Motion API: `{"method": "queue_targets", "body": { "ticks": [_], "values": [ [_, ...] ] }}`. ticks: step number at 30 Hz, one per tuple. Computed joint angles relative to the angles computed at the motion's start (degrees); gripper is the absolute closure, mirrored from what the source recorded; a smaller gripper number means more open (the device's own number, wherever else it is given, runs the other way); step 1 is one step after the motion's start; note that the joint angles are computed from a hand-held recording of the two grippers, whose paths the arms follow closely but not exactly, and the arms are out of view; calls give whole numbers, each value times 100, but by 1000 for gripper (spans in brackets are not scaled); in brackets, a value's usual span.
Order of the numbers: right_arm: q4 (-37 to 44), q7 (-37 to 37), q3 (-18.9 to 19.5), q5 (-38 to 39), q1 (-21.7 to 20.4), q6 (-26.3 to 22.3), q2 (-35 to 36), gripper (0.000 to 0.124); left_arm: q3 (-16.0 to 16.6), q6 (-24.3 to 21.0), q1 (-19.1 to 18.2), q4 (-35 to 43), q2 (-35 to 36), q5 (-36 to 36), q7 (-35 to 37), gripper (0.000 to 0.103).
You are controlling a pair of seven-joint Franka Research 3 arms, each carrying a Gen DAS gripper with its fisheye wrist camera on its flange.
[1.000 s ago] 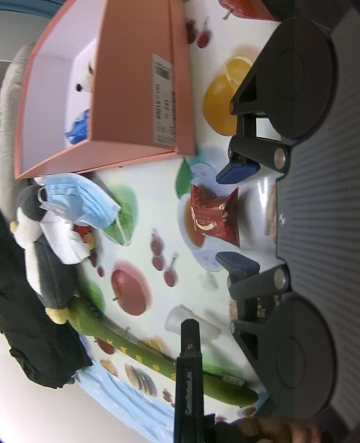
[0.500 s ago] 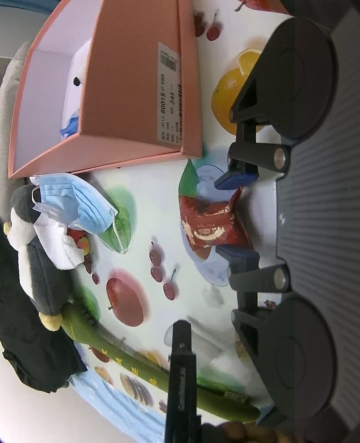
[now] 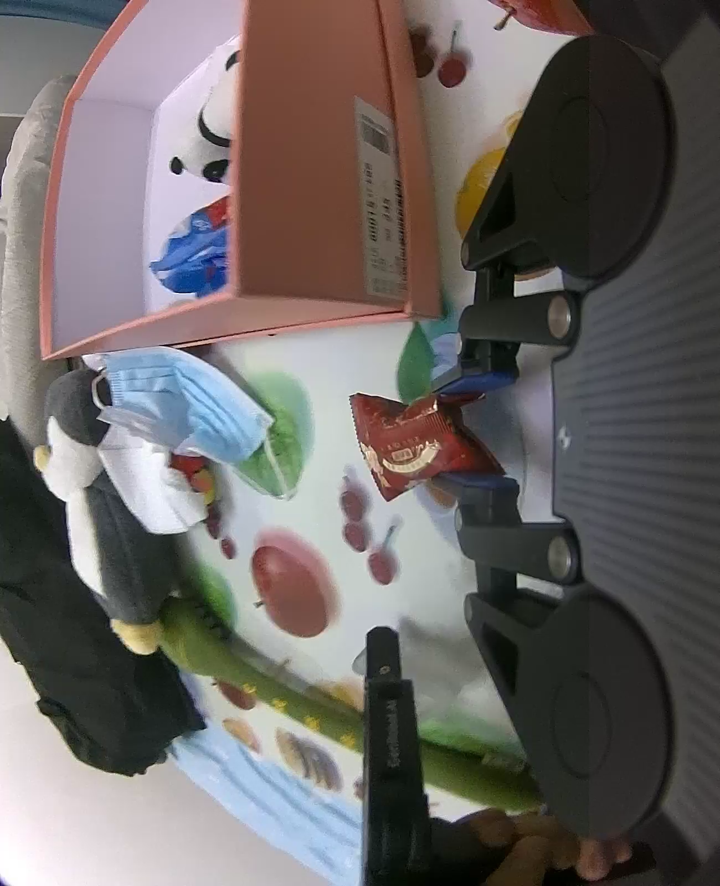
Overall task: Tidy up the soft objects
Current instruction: 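Lift the clear item with left while right lifts the red packet, then carry the clear item with left over the pink box while right carries the packet there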
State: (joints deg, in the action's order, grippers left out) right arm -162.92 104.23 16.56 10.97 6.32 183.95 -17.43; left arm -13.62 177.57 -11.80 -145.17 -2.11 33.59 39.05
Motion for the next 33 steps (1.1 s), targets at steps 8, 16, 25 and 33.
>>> {"method": "queue_targets", "body": {
  "ticks": [8,16,25,33],
  "values": [
    [116,-356,-734,146,575,-245,-499,92,19,-134,-241,131,-446,-957,409,79],
    [383,-622,-929,259,446,-377,-975,92,243,-357,-787,772,-587,-2268,1394,79],
    [713,-764,-829,191,-244,-287,-1233,92,-61,-412,-857,2040,19,-2628,2000,79],
    [949,-954,-1025,220,-747,-254,-1103,92,-473,-818,-895,3546,1135,-2829,2645,79]
  ]
}}
